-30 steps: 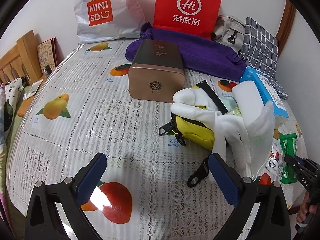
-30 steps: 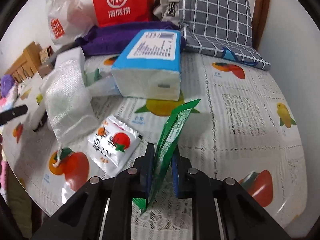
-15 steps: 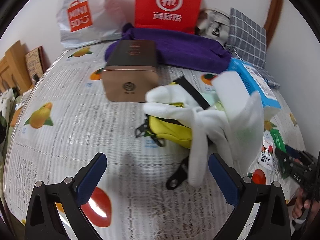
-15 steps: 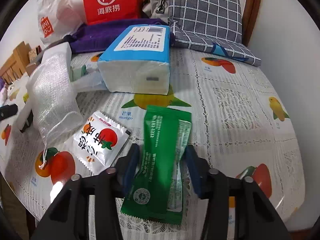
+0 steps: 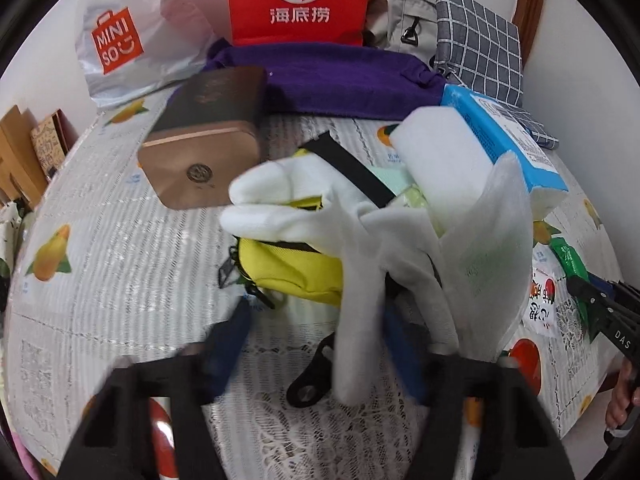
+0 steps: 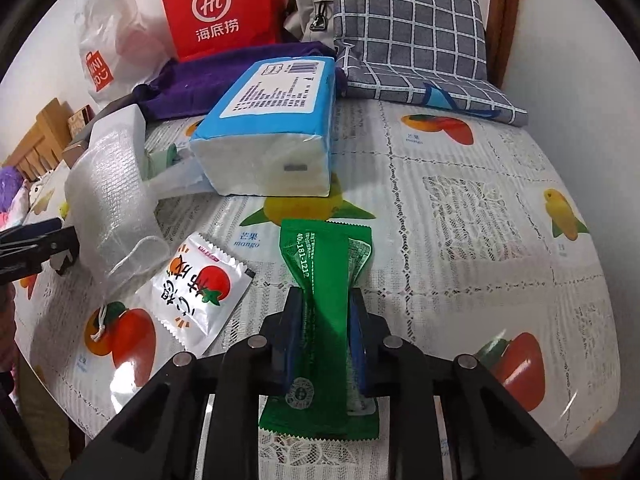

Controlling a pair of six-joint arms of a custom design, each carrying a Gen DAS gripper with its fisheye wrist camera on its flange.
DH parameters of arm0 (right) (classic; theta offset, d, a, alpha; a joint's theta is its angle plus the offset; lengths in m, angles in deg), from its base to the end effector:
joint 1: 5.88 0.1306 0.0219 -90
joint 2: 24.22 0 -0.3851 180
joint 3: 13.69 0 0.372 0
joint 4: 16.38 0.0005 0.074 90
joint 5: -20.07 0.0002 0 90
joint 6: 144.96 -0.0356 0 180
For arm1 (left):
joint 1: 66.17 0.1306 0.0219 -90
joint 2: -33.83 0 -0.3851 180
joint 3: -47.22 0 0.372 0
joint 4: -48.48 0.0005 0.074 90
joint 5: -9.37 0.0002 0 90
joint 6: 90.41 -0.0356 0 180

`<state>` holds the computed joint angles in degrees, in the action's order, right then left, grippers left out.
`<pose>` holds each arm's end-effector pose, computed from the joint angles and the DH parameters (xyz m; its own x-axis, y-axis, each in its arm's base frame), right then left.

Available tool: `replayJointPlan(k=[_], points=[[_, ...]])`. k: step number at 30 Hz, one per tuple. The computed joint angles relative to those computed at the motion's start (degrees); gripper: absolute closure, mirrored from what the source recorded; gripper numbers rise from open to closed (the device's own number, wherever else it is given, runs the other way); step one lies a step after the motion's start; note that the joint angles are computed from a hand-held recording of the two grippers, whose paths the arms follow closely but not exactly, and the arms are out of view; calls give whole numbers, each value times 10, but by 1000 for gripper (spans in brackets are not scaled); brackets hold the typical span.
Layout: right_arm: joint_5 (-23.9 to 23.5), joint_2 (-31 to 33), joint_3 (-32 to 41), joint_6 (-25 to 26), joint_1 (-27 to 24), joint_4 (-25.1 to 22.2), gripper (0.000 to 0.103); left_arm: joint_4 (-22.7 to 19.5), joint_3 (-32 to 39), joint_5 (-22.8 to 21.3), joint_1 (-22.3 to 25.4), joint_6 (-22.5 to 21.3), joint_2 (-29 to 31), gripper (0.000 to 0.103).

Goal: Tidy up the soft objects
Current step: 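Grasp the white glove with the left gripper while the right gripper lifts the green packet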

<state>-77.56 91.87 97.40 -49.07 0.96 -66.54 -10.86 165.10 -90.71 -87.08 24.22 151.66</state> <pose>0.6192 0.0785 0.3542 -0.7908 -0.1973 -0.5795 -0.2760 0.9599 0.0498 0.5898 -0.2192 0.3776 -0.8417 -0.1177 -0.5269 -0.0912 0.9929 -0.0760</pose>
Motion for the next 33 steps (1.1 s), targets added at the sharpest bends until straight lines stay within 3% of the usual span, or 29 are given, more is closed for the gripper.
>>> replayJointPlan(k=[1,2,3,6,13,26,31,33], points=[[0,0,0,0,0,0,81,11,-8,14,2,2,-5,64],[1,-1,-1,0,1,1,81,23,-17,30,5,3,-11,81],[0,0,0,1,0,1,81,30,-23,47,8,10,-17,89],[2,0,1,3,2,-1,81,41,-36,56,11,17,-34,95],[6,-6,0,2,6,-4,81,35,-53,26,12,7,-60,95],[12,-28,-9,-9,10,-1,81,70,-112,-7,28,25,-140,96],[14,-34,-11,-6,17,-1,81,59,-119,-4,36,35,-138,95],[15,-35,-14,-5,19,-1,81,75,-128,13,40,37,-139,89]])
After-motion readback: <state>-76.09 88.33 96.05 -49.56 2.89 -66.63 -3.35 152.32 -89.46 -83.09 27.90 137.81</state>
